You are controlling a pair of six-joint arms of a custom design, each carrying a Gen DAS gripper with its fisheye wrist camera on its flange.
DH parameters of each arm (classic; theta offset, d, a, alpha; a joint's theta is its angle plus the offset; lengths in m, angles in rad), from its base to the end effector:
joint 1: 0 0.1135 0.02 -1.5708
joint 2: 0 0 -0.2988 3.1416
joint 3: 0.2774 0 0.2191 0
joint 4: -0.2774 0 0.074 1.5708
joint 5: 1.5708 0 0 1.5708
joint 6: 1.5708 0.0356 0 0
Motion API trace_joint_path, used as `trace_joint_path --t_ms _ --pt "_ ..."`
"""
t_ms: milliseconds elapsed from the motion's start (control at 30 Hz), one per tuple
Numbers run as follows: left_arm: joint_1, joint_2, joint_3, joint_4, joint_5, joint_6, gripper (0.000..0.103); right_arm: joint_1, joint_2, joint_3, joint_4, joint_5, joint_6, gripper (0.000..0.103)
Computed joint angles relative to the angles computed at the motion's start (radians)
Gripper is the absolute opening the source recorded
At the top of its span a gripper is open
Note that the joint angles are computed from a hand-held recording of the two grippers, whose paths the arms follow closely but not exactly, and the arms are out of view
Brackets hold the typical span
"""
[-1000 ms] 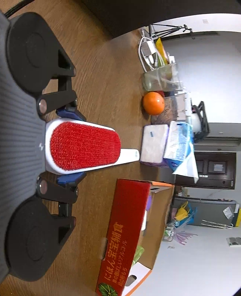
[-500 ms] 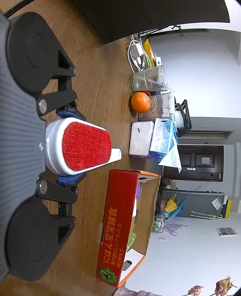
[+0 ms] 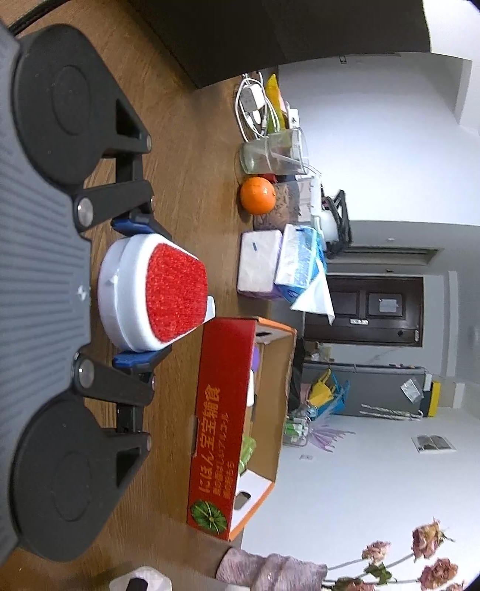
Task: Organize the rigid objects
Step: 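Carry the lint brush and wipes tub over the cardboard box with both tools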
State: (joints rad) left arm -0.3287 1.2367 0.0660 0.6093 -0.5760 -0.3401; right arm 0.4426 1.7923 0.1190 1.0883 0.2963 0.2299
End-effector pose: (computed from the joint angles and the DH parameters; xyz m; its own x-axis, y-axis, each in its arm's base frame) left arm 0.1457 -0.0292 0.1698 -0.4197 -0.1524 -0.8948 -0.3242 0.9459 -0.0090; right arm 0.1977 0.0822 0.1296 -0.5291 -0.0096 -0.8485 -0.0709 0.9969 0.0330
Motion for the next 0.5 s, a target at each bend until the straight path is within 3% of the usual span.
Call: trace_joint_path --t_ms 500 --pt "-0.402 -0.166 0.038 -0.234 -0.306 -0.141 0.057 0.118 -0.079 -0.064 0.031 0.05 0.023 0.082"
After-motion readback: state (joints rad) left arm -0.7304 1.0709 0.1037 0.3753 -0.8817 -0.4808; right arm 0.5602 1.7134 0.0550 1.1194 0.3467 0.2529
